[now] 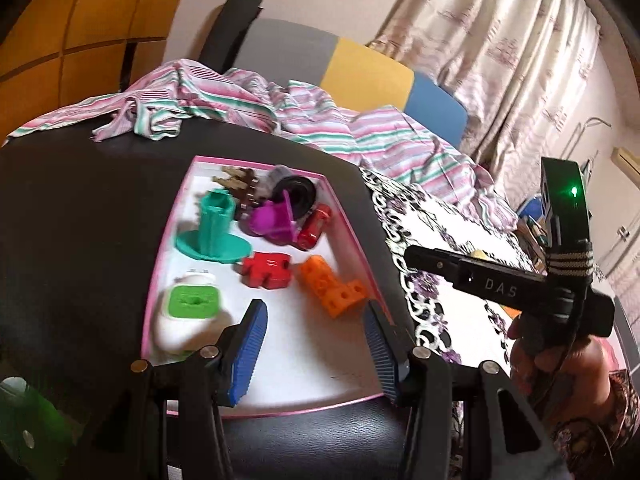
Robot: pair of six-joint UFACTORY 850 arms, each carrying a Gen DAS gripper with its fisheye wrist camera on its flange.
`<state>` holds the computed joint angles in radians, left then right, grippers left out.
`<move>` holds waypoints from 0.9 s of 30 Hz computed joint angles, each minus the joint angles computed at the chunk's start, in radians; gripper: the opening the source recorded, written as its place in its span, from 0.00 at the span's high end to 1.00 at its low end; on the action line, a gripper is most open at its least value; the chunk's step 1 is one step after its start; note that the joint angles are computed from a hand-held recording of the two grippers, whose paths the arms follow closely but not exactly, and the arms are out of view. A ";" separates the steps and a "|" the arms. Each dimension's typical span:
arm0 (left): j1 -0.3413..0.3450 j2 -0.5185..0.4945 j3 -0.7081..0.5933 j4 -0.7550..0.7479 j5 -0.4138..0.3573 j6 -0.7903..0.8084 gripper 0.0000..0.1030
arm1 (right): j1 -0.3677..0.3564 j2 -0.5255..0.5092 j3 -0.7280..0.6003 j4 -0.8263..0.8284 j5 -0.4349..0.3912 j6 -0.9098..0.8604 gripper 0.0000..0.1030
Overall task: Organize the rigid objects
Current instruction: 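Move both tools back over the remaining toys on the cloth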
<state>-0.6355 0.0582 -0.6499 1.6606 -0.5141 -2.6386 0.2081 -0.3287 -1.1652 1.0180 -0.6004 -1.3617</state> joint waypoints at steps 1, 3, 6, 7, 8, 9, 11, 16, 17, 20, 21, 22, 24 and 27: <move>-0.003 -0.004 -0.004 0.004 0.004 0.001 0.51 | -0.008 -0.001 -0.004 -0.011 -0.003 0.011 0.55; -0.005 -0.016 -0.018 0.023 0.025 0.003 0.51 | -0.027 -0.006 -0.015 -0.033 -0.015 0.036 0.55; -0.011 -0.038 -0.043 0.035 0.047 0.019 0.51 | -0.054 -0.016 -0.034 -0.066 -0.023 0.064 0.52; -0.011 -0.049 -0.056 0.033 0.062 0.034 0.51 | -0.065 -0.017 -0.038 -0.072 -0.021 0.069 0.49; -0.011 -0.055 -0.065 0.028 0.070 0.047 0.51 | -0.073 -0.020 -0.044 -0.077 -0.020 0.076 0.48; -0.013 -0.067 -0.079 0.020 0.080 0.068 0.51 | -0.087 -0.028 -0.060 -0.098 -0.025 0.099 0.46; -0.016 -0.087 -0.107 -0.004 0.099 0.120 0.51 | -0.107 -0.044 -0.092 -0.150 -0.026 0.152 0.45; -0.022 -0.131 -0.163 -0.047 0.135 0.207 0.44 | -0.198 -0.148 -0.261 -0.284 -0.141 0.457 0.29; -0.024 -0.142 -0.176 -0.053 0.145 0.219 0.41 | -0.212 -0.175 -0.301 -0.311 -0.174 0.518 0.29; -0.028 -0.162 -0.200 -0.078 0.162 0.255 0.40 | -0.264 -0.257 -0.427 -0.362 -0.248 0.696 0.29; -0.030 -0.166 -0.207 -0.091 0.164 0.272 0.40 | -0.281 -0.293 -0.484 -0.390 -0.281 0.749 0.29; -0.030 -0.170 -0.211 -0.101 0.166 0.287 0.40 | -0.294 -0.318 -0.526 -0.411 -0.296 0.784 0.29; -0.031 -0.176 -0.218 -0.115 0.171 0.311 0.40 | -0.316 -0.377 -0.626 -0.479 -0.328 0.854 0.29; -0.032 -0.183 -0.225 -0.123 0.179 0.318 0.40 | -0.330 -0.454 -0.755 -0.635 -0.355 0.917 0.29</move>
<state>-0.6674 -0.1243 -0.8749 1.5380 -0.3355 -2.3204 -0.1224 -0.7824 -1.9202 0.3834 -0.9553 -0.4446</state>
